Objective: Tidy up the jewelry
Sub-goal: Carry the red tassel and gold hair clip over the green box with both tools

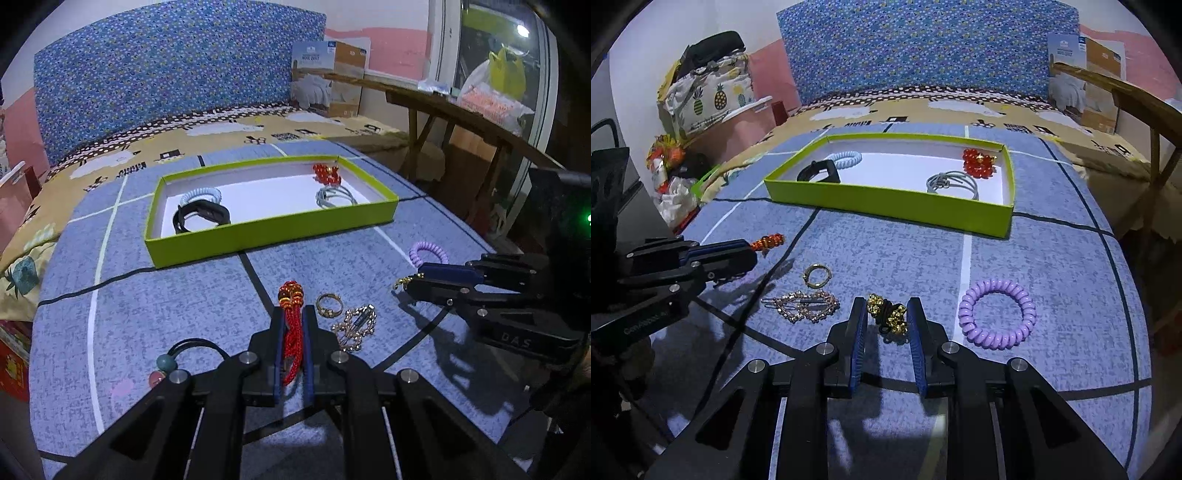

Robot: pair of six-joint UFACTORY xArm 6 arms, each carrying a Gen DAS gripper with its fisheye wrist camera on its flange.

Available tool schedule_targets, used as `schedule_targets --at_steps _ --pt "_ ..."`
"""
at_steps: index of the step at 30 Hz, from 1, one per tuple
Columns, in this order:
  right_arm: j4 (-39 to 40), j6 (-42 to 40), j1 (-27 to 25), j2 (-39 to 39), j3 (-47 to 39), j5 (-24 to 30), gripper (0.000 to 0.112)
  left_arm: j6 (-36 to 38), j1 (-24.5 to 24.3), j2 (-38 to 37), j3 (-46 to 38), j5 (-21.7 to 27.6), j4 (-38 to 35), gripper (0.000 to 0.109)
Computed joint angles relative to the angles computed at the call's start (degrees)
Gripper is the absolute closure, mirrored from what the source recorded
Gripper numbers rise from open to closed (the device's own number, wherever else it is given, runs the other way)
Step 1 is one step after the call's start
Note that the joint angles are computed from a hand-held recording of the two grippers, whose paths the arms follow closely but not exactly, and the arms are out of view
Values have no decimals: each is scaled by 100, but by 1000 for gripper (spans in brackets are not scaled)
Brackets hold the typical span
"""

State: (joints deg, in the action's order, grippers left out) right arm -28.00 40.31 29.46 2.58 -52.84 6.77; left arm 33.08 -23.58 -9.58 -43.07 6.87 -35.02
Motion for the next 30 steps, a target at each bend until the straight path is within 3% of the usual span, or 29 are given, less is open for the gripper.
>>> schedule_targets --at_steps 17,26,30 --pt "-554 587 -163 -169 -96 -92 90 230 67 119 -350 -53 -480 99" --pt "-666 585 -308 -4 -441 -92 90 -84 183 546 -854 -109 -179 99" --pt "-300 185 -362 160 -678 -107 90 -227 243 817 -1188 -119 72 99"
